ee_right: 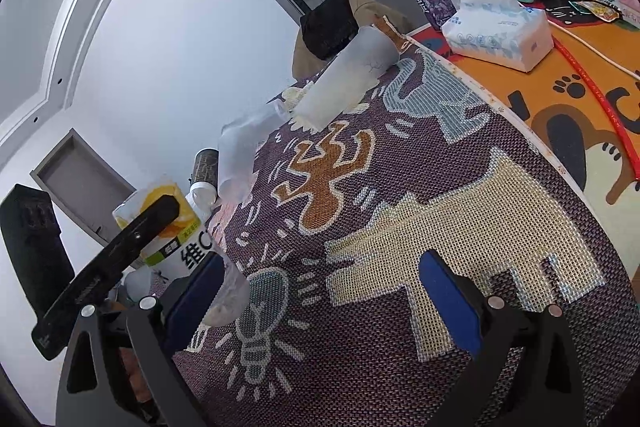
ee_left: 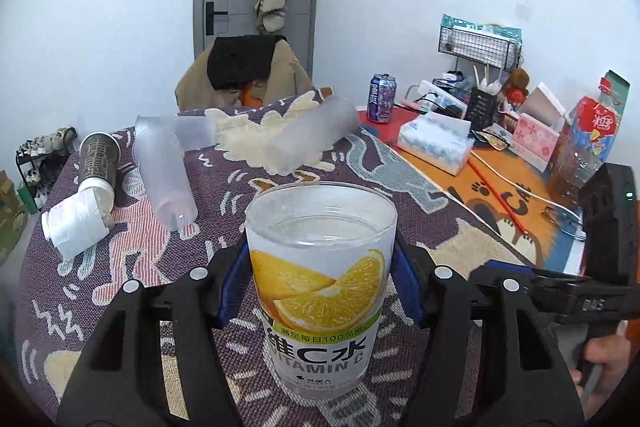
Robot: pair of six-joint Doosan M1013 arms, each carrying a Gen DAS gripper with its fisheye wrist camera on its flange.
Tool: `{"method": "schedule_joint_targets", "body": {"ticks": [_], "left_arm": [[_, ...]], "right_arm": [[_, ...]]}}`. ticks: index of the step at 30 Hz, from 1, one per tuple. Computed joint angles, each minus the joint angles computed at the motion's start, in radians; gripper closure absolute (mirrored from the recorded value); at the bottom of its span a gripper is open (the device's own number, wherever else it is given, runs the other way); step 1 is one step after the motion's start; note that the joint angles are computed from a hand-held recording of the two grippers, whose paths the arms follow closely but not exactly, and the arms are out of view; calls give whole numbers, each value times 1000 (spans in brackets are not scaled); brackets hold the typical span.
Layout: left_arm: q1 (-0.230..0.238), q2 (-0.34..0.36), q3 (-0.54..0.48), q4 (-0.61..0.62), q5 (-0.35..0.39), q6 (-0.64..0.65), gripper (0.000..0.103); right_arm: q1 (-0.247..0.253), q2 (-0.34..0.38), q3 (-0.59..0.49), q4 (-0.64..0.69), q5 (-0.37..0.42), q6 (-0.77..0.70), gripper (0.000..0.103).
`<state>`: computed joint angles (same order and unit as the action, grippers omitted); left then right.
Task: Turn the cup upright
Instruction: 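Lower the bottle onto the blanket with the left tool and open it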
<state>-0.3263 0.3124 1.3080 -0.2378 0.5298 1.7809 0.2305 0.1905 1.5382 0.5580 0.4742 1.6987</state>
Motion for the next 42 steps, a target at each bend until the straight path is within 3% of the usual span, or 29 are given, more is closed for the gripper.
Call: {"method": "schedule_joint_targets", "body": {"ticks": [2, 6, 10, 15, 21, 24, 25, 35, 42], "left_arm": [[-3, 2, 5, -6, -17, -1, 41], [-16, -3, 41, 11, -127, 16, 41], [-18, 5, 41, -5, -135, 24, 41], [-17, 3, 50, 12, -108, 10, 40], [-1, -4, 36, -36, -20, 25, 39], [5, 0, 16, -30, 47, -13, 9], [7, -6, 24, -40, 35, -8, 6], [28, -70, 73, -179, 8, 105, 6], [45, -121, 108, -206, -9, 128, 6]], "right_arm": [[0, -1, 1, -7, -1, 3, 7], [-3, -1, 1, -15, 0, 18, 7], [-4, 2, 0, -24, 5, 26, 7], [-6, 2, 1, -40, 6, 43, 7], [1, 4, -6, -52, 10, 51, 7], [9, 0, -10, -67, 8, 53, 7], [11, -2, -11, -73, 7, 56, 7], [42, -34, -12, -186, -4, 132, 7], [73, -53, -19, -274, -6, 182, 7]]}}
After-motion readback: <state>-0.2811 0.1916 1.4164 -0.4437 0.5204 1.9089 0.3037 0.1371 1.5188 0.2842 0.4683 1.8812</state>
